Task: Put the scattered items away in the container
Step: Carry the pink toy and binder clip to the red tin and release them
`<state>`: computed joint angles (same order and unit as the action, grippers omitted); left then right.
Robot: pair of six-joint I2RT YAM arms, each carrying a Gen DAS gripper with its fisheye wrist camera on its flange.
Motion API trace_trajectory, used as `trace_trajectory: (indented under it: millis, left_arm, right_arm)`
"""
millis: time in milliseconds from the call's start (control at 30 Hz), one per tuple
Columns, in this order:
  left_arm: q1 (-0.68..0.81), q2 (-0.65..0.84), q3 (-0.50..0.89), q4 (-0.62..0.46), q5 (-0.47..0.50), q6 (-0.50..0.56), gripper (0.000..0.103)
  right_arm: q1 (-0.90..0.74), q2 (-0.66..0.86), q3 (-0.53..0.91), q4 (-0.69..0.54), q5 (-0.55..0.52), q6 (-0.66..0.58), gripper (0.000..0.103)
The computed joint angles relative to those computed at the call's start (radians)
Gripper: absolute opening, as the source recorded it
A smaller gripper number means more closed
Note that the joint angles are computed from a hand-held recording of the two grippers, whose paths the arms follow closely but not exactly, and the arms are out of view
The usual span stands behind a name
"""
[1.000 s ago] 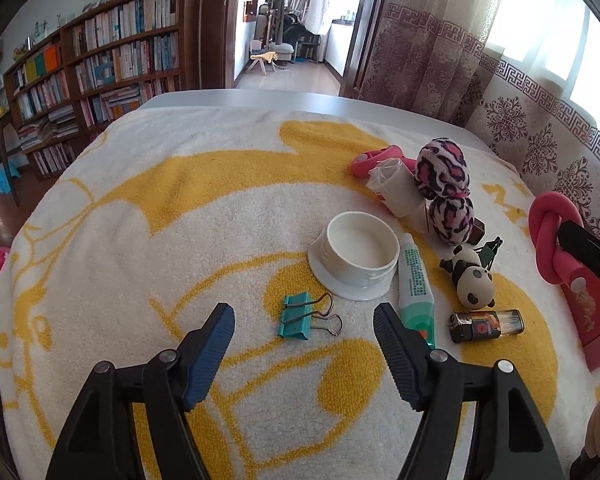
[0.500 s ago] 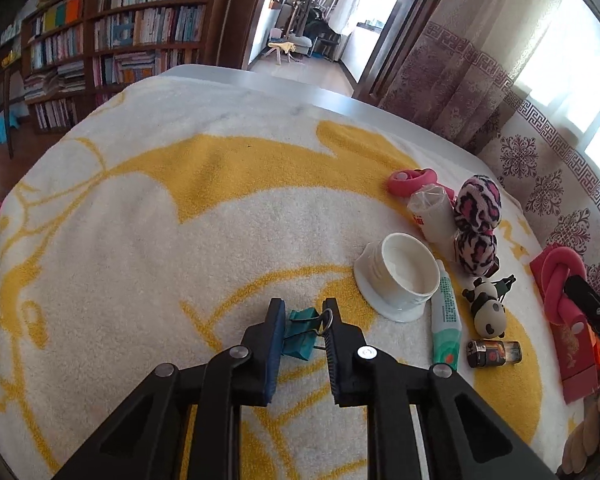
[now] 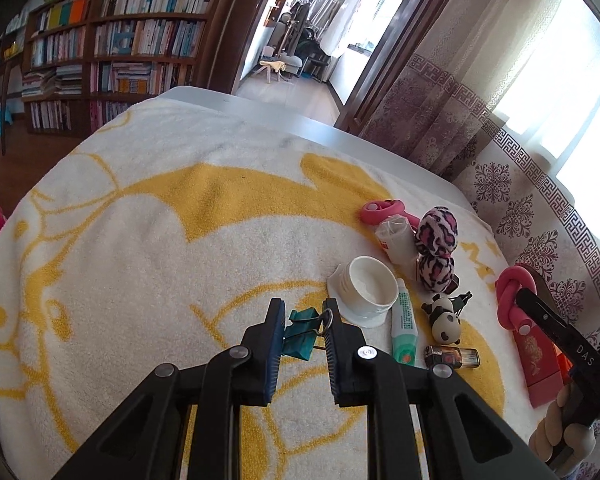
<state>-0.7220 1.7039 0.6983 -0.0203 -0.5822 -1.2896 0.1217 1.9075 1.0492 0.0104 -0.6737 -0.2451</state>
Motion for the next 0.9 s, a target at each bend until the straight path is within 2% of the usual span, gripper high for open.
trace_trajectory:
  millis: [233,500,733,900]
  left_arm:
    - [-0.041,0.074,0.181,-0.096,0.001,0.078,0.020]
    - [-0.079,0.200,0.462,-0.187,0.008,0.228,0.020]
    - [-0.085,0.389,0.801,-0.245,0.082,0.381,0.020]
    - [-0.087,0.580,1.155,-0.350,0.152,0.490,0.020]
  right_arm:
    - [-0.044,-0.031,0.002,-0.003,-0.036,0.016,0.018]
    - [-0.258,-0.018,0.076,-0.052,-0.091,0.023,0.018]
    - [-0.444,0.038,0.182,-0.125,-0.095,-0.040,0.018]
    - [-0.515,0.081,0.242,-0.145,-0.113,-0.038,0.018]
